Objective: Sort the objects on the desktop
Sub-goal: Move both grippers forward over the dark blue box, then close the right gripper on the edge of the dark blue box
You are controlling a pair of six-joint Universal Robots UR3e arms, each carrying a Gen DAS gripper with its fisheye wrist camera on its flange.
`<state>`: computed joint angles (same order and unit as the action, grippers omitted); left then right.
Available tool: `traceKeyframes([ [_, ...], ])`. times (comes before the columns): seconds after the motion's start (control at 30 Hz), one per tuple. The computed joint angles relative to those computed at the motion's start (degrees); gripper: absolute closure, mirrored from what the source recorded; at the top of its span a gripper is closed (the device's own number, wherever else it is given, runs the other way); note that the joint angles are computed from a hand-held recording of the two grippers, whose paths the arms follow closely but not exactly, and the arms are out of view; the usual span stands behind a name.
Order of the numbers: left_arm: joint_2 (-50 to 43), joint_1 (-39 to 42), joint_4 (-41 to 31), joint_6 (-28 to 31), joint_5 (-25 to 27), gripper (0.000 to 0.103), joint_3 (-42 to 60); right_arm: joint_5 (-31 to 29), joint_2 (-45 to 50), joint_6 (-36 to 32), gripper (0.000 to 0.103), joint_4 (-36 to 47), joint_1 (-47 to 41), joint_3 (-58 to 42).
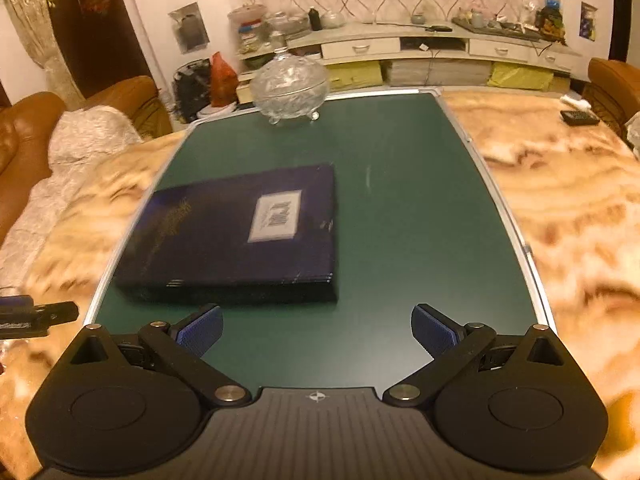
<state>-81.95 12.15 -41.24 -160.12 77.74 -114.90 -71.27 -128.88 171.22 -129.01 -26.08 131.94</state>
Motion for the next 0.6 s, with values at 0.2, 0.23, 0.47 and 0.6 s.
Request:
traceKeyframes([
  [0.2, -13.61, -2.36, 4.33, -2.08, -1.04, 0.000, 8.43, -0.93, 23.21, 4.25, 0.000, -16.47, 3.46, -3.85],
  [0.23, -15.36, -2.23, 4.28, -2.30, -1.94, 0.001, 9.77, -0.75, 25.92, 4.94, 0.000, -18.36, 3.70, -4.45],
  [0.47, -25.86, -3.46, 2.22, -3.92, -3.52, 0.025, 19.33, 3.30, 39.22, 7.78, 0.002, -27.20, 3.69, -8.24],
  [0.6, -28.72, -3.70, 1.07, -3.87, -4.77, 0.025, 22.83, 5.02, 43.48, 8.78, 0.007, -28.41, 3.64, -10.73],
])
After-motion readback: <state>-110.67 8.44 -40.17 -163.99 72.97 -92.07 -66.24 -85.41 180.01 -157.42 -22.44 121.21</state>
